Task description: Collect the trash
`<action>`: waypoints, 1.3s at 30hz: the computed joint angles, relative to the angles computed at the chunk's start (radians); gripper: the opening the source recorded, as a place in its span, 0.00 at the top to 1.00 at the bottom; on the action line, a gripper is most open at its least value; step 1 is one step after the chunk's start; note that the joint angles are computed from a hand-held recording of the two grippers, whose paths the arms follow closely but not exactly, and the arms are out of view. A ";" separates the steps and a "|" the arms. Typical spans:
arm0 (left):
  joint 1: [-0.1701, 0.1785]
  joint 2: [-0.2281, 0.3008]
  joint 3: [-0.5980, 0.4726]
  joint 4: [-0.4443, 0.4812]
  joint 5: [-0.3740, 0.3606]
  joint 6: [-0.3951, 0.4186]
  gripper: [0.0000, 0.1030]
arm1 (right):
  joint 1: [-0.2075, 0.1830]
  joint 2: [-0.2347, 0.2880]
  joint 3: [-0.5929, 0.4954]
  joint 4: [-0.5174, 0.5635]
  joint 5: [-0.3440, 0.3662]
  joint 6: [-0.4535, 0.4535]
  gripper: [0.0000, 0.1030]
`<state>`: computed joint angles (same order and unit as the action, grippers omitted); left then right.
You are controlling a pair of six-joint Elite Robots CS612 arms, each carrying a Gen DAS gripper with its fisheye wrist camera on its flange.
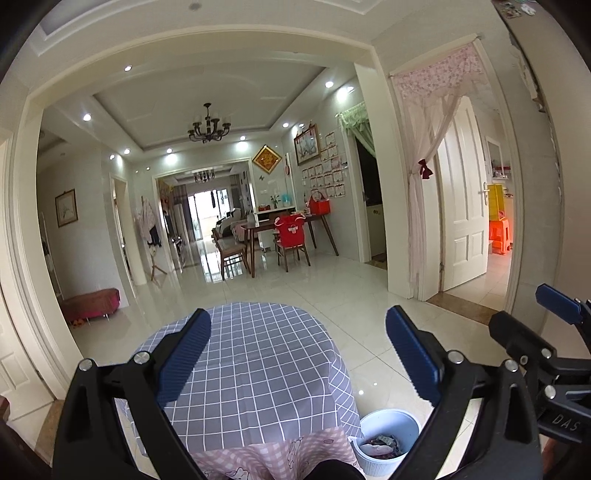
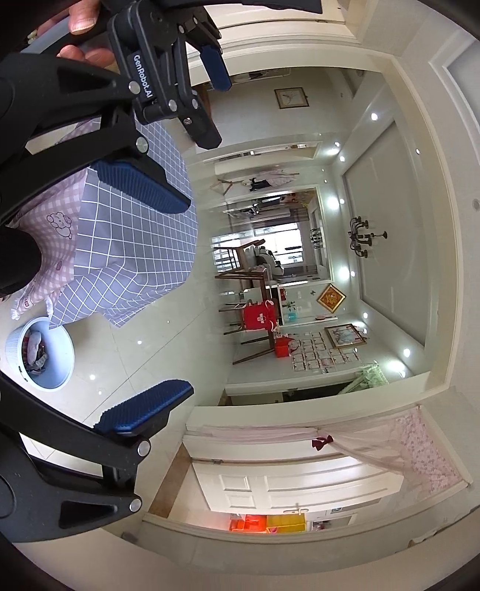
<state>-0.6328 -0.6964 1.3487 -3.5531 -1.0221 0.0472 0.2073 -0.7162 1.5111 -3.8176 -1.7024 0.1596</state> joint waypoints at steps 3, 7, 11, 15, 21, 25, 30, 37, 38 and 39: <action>-0.006 0.000 0.003 -0.002 -0.002 0.014 0.09 | -0.009 -0.002 0.012 -0.009 0.005 0.018 0.13; -0.012 0.005 -0.003 0.005 -0.003 0.026 0.09 | -0.013 -0.003 0.020 -0.009 0.007 0.031 0.13; -0.013 0.007 -0.004 0.010 -0.007 0.032 0.09 | -0.018 -0.004 0.022 -0.003 0.009 0.045 0.13; -0.014 0.009 -0.008 0.014 -0.007 0.036 0.09 | -0.016 -0.003 0.022 0.001 0.004 0.054 0.13; -0.013 0.012 -0.012 0.021 -0.012 0.035 0.09 | -0.021 -0.004 0.025 0.001 0.009 0.057 0.13; -0.012 0.013 -0.013 0.023 -0.014 0.035 0.09 | -0.020 -0.004 0.025 0.002 0.008 0.057 0.13; -0.011 0.013 -0.011 0.023 -0.017 0.034 0.09 | -0.020 -0.005 0.025 0.004 0.008 0.056 0.13; -0.008 0.020 -0.019 0.030 -0.032 0.039 0.09 | -0.024 -0.004 0.028 0.002 0.012 0.058 0.13; -0.007 0.021 -0.020 0.031 -0.034 0.040 0.09 | -0.023 -0.004 0.027 0.002 0.011 0.058 0.13; -0.007 0.022 -0.021 0.032 -0.034 0.040 0.09 | -0.024 -0.004 0.028 0.003 0.010 0.058 0.13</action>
